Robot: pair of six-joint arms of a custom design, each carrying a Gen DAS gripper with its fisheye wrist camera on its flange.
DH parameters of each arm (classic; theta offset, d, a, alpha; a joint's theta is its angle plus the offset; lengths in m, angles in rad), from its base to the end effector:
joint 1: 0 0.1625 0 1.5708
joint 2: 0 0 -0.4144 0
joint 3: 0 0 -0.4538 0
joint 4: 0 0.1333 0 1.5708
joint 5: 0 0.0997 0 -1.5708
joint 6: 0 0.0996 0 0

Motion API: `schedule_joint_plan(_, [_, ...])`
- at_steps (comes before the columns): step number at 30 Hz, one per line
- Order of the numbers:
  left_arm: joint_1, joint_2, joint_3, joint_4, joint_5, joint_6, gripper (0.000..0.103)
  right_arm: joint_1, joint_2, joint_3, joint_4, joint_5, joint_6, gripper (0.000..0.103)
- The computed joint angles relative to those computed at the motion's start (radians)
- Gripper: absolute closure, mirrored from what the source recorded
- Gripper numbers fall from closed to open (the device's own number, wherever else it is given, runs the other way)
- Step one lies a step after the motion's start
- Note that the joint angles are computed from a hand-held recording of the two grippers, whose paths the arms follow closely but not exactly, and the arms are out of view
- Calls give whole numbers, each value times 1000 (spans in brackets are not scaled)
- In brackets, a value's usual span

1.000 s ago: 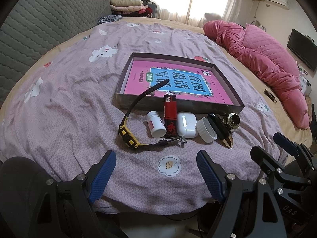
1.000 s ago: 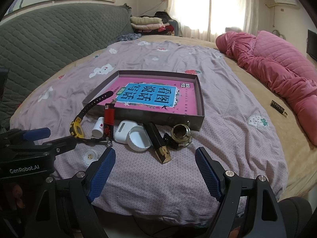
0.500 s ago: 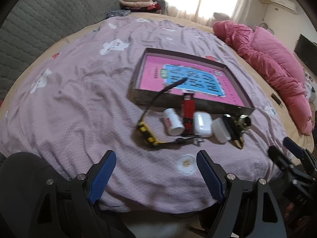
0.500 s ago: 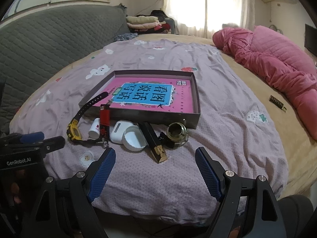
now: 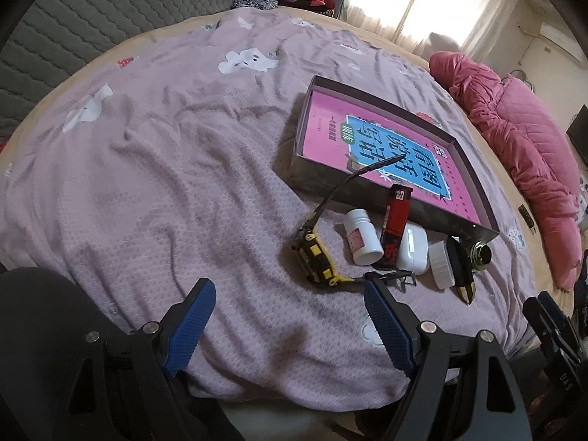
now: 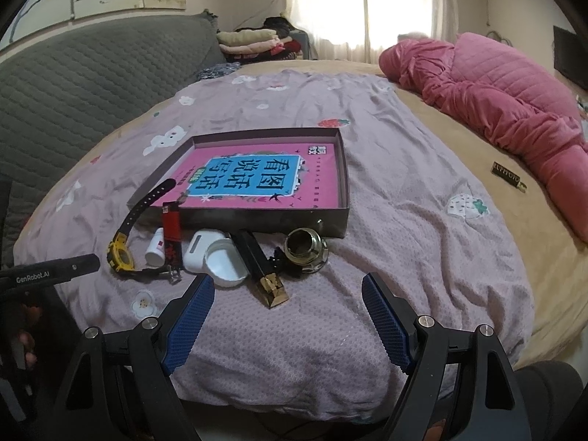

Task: Organize rigid objects
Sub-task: 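Grasp the yellow-black watch with left while right grasps the brass knob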

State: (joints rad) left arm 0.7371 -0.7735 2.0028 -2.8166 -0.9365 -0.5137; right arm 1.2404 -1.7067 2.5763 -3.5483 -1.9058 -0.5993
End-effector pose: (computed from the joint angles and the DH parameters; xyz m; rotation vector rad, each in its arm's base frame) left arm -0.2776 -0.5117 -0.0541 0.4076 2.5698 -0.5496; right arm -0.0234 -0.3782 0.2735 0.0657 -2.1733 1.0318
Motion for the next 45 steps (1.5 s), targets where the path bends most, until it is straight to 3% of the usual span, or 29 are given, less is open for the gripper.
schedule_joint_plan(10, [24, 52, -64, 42, -30, -30, 34, -37, 18, -34, 15, 8, 8, 20])
schedule_joint_plan(19, [38, 94, -118, 82, -22, -13, 59, -76, 42, -92, 106, 14, 57, 20])
schedule_joint_plan(27, [41, 126, -149, 86, -6, 36, 69, -68, 119, -160, 103, -50, 83, 20])
schedule_joint_plan(36, [45, 147, -167, 94, 5, 69, 70, -86, 147, -215, 169, -39, 110, 21])
schedule_joint_plan(41, [44, 157, -175, 93, 18, 82, 70, -57, 220, -263, 166, -134, 77, 37])
schedule_joint_plan(45, [44, 165, -182, 90, 43, 89, 76, -64, 228, -279, 203, -111, 74, 50])
